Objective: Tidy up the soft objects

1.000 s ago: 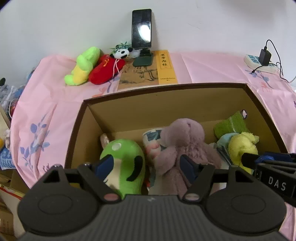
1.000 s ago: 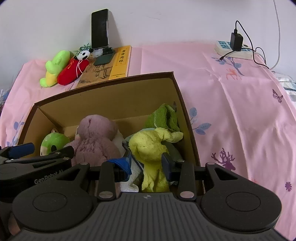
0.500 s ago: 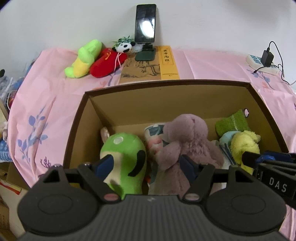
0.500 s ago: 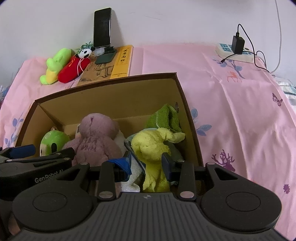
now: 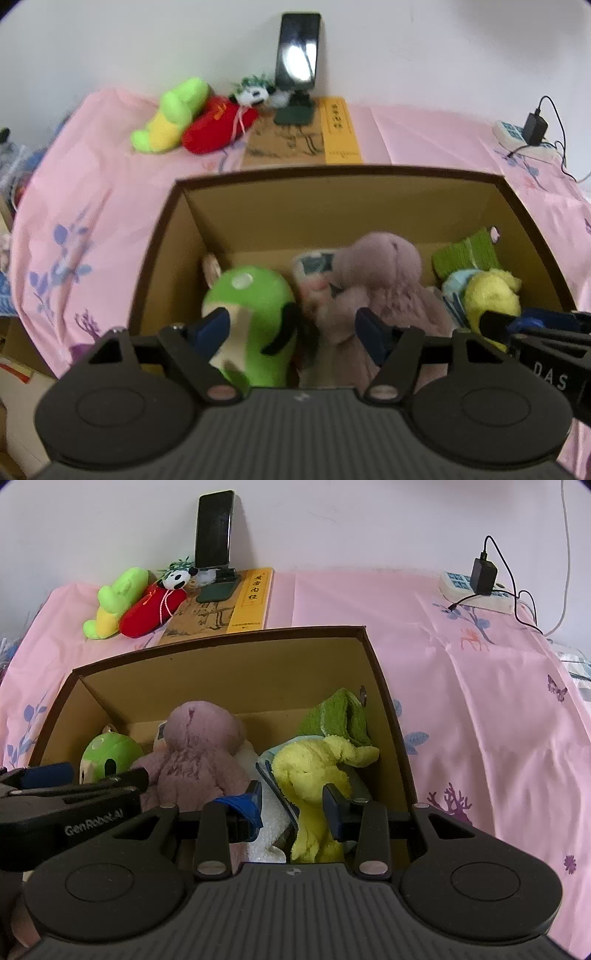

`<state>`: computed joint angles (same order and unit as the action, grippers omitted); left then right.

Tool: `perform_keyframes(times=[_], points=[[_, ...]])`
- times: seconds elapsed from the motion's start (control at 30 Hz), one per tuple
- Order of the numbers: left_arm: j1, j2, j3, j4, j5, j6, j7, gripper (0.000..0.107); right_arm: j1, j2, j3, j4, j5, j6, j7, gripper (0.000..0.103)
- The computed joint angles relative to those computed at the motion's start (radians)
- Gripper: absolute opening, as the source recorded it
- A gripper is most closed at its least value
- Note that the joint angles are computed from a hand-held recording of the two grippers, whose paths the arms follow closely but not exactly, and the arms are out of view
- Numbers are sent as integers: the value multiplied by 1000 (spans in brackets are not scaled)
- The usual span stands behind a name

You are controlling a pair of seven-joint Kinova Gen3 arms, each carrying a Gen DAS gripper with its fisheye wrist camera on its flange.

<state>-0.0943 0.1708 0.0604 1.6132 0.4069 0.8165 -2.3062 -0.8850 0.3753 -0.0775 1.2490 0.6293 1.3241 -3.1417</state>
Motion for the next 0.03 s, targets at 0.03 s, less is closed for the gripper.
perform_keyframes(times=[0.03], points=[[3,-2,0,3,-3,-8,1,68,0,0,1,0,-1,1,-4,19]])
